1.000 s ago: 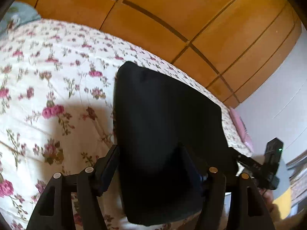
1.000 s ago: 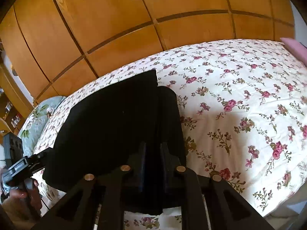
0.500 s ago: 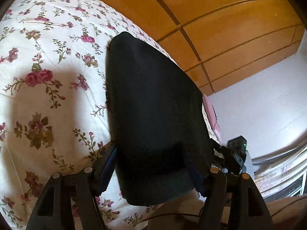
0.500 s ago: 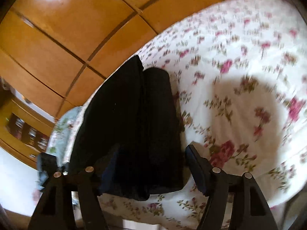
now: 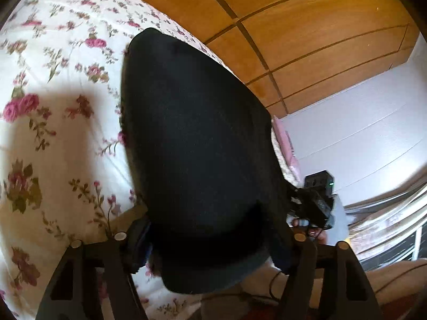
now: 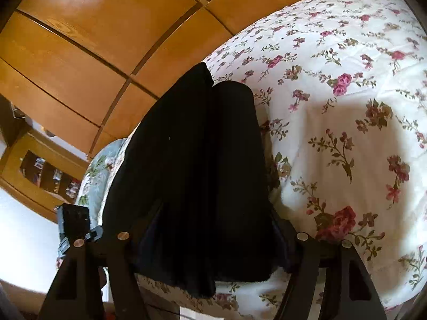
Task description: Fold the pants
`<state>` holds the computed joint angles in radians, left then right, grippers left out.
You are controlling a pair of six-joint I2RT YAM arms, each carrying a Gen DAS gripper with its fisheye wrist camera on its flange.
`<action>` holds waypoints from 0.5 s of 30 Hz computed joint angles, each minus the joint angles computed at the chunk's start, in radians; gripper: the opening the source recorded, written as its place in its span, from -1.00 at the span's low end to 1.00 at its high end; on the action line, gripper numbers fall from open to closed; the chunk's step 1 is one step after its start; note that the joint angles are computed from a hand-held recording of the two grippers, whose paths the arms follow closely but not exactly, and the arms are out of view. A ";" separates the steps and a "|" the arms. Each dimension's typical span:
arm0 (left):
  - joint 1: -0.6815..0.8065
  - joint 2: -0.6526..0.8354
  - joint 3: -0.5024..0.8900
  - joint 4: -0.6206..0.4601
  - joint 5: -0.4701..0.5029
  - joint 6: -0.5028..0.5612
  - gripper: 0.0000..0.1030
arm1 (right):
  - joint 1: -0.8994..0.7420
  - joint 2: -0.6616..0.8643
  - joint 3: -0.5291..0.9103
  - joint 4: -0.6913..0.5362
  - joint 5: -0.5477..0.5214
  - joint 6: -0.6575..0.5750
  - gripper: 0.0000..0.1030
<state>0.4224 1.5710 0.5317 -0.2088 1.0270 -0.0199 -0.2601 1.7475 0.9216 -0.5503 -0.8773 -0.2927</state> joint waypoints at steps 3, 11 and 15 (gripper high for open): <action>-0.030 -0.011 -0.004 0.027 -0.041 -0.019 0.28 | -0.008 0.014 0.005 -0.007 -0.009 -0.014 0.35; -0.132 -0.245 -0.028 0.029 -0.234 -0.093 -0.13 | 0.071 -0.148 -0.099 0.157 0.101 0.071 0.04; -0.186 -0.308 -0.001 0.044 -0.303 -0.137 -0.20 | 0.119 -0.222 -0.123 0.217 0.146 0.099 -0.03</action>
<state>0.2365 1.2634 0.5311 -0.1648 0.7238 -0.1566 -0.1412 1.5257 0.7990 -0.3334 -0.7318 -0.1941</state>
